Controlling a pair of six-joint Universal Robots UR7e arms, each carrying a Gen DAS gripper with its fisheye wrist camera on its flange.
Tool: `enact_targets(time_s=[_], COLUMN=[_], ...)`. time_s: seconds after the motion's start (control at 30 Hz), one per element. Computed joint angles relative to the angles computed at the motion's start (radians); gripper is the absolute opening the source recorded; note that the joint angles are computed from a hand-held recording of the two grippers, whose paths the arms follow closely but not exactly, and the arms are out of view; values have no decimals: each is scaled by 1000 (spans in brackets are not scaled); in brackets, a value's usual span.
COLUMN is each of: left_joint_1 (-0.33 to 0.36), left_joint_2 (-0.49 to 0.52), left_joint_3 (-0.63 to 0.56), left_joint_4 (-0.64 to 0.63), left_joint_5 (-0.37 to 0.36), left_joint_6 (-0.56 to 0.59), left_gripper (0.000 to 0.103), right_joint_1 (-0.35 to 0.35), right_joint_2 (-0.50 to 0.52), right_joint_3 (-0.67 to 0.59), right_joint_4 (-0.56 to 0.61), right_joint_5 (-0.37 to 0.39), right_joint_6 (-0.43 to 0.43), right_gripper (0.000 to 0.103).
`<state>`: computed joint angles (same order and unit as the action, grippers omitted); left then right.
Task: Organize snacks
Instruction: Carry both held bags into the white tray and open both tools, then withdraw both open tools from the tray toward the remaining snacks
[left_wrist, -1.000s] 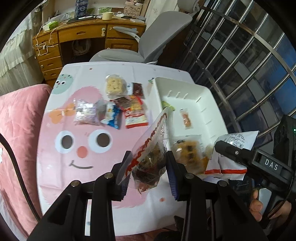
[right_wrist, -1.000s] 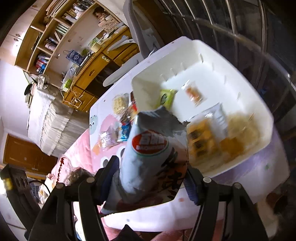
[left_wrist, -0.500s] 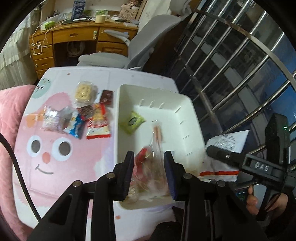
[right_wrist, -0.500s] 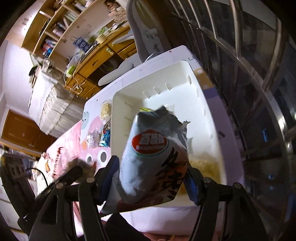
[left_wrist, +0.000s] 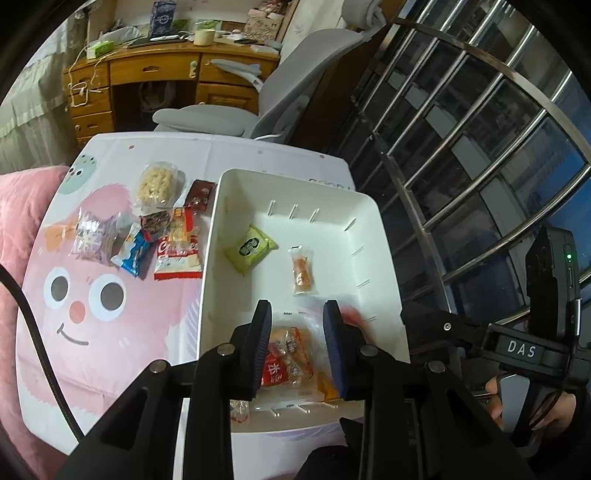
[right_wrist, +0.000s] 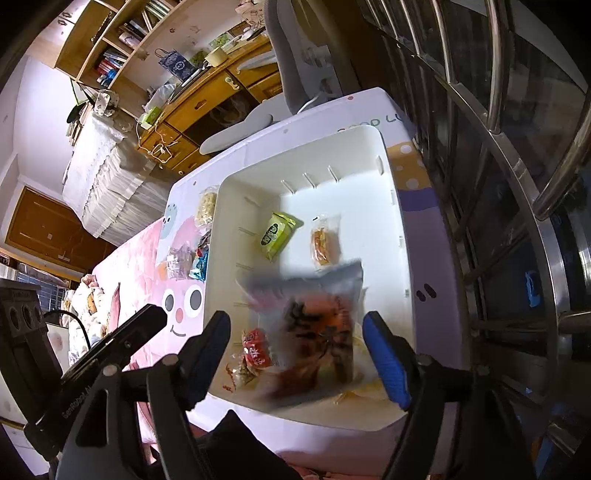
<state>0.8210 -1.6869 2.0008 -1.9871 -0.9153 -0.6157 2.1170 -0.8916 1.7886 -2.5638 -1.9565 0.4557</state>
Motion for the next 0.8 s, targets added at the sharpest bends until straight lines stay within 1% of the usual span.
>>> enact_targets(time_s=[0.17, 0.4, 0.47, 0.53, 0.6, 0.67, 0.73, 0.8], left_joint_1=[-13, -22, -23, -23, -28, -33, -34, -33], left_joint_2=[-26, -87, -106, -126, -145, -173, -194, -224], left_joint_3=[13, 32, 33, 34, 36, 39, 39, 36], left_joint_4=[47, 115, 149, 189, 233, 281, 317, 373], left_joint_5=[15, 34, 39, 42, 50, 57, 58, 64], left_joint_6=[-42, -106, -130, -149, -176, -203, -226, -260], left_gripper=[29, 34, 42, 53, 61, 64, 71, 75], right_joint_1=[-1, 14, 19, 28, 35, 44, 53, 65], right_joint_2=[0, 13, 17, 24, 34, 48, 61, 78], right_joint_3=[4, -5, -8, -12, -17, -25, -34, -46], right_joint_4=[-4, -3, -5, -4, 2, 14, 25, 30], right_joint_5=[15, 22, 20, 19, 20, 22, 25, 28], right_joint_6=[-3, -17, -17, -9, 1, 13, 23, 33], right_gripper=[76, 75, 76, 76, 76, 75, 75, 75])
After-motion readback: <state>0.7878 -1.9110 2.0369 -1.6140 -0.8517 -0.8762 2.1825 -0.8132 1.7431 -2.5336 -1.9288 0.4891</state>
